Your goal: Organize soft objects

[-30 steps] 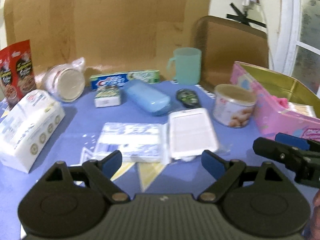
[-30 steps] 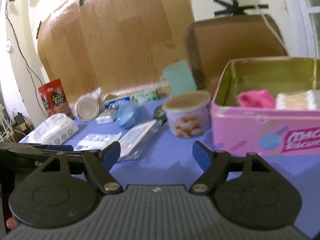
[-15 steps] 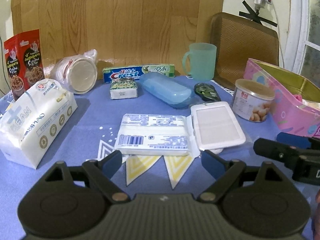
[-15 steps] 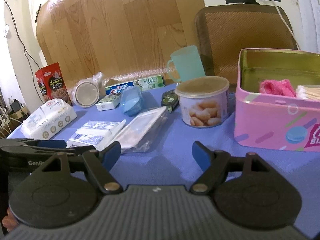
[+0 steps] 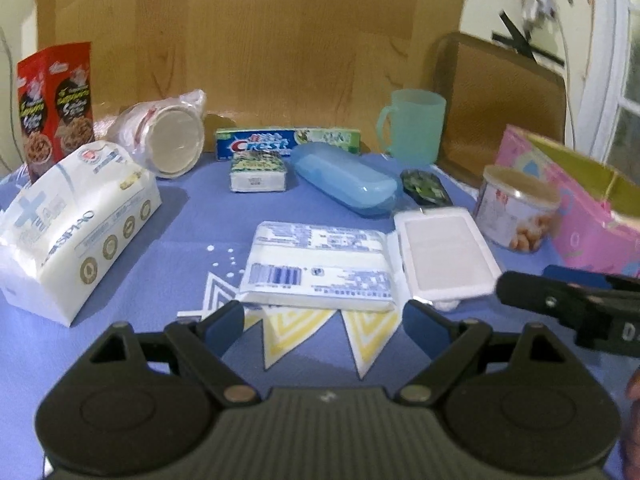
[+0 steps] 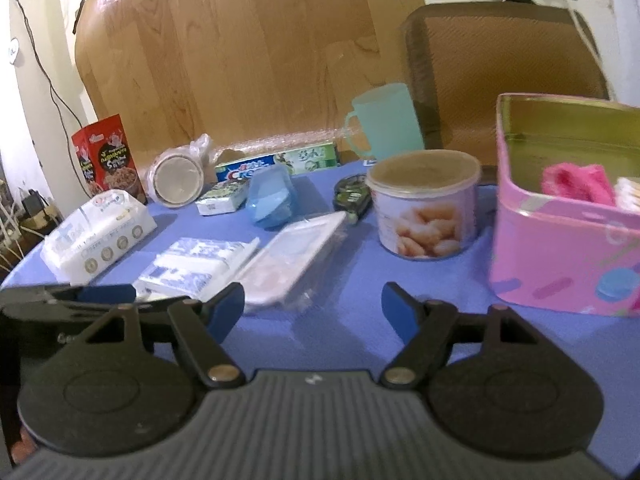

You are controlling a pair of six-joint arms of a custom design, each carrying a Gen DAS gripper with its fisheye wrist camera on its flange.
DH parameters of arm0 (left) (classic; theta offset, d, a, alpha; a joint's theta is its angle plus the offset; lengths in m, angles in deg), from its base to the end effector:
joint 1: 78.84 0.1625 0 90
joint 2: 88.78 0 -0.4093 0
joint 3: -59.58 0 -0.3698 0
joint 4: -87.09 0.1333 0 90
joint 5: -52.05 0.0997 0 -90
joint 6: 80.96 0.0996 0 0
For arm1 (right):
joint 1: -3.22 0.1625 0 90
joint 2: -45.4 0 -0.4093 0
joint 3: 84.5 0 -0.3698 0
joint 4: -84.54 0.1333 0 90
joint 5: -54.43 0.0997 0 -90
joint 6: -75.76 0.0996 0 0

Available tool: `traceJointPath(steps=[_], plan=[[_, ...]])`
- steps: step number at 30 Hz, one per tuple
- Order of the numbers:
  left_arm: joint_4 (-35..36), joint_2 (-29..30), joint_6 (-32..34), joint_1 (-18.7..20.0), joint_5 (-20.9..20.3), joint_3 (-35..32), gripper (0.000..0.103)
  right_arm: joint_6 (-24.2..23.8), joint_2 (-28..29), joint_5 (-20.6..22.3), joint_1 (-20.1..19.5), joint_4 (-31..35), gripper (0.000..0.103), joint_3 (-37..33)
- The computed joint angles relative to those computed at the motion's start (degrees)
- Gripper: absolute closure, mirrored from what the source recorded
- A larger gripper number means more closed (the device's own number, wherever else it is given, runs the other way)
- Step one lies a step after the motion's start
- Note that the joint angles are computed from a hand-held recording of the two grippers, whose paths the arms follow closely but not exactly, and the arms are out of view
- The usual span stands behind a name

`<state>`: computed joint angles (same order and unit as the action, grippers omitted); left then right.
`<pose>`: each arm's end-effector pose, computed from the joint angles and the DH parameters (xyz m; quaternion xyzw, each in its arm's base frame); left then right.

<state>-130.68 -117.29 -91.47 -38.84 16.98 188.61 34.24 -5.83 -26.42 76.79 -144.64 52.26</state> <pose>-0.1737 -0.4262 -0.0109 0.1891 0.8483 -0.4064 0.2819 0.0233 -0.4483 0.1350 0.2284 -0.8605 0.4280 0.1556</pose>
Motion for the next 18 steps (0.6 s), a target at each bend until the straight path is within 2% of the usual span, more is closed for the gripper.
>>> traceJointPath(steps=[5,6,8,9,10,13,15,18], plan=[[-3.66,-0.14,-0.57,0.59,-1.02,0.84,0.013,4.50,-1.44,-1.51,1.78,10.36,0.025,-4.42],[-3.90,-0.13,-0.62,0.62,-1.14,0.85,0.013,5.59,-1.80,-1.82,1.99,13.11,0.030,-5.46],[-4.42,-0.14,-0.25,0.81,-1.58,0.77,0.013,6.45,-1.68,-2.85,2.65,15.70,0.066,-7.05],[-4.97,-0.03,-0.10,0.80,-1.80,0.83,0.013,7.14,-2.84,-2.01,2.36,19.01,0.077,-7.38],[-5.82,0.13,0.14,0.77,-2.06,0.94,0.013,8.37,-3.93,0.01,1.64,20.76,0.083,-7.05],[-9.00,0.18,1.69,1.09,-4.17,1.57,0.013,5.69,-5.94,1.74,0.73,19.28,0.084,-4.05],[-9.99,-0.58,2.49,1.61,-7.73,2.42,0.013,3.81,-8.04,2.81,-0.29,19.07,0.085,-1.31],[-9.66,-1.84,1.01,1.30,-13.67,3.71,0.013,2.19,-12.73,6.91,-4.45,21.07,0.086,3.47]])
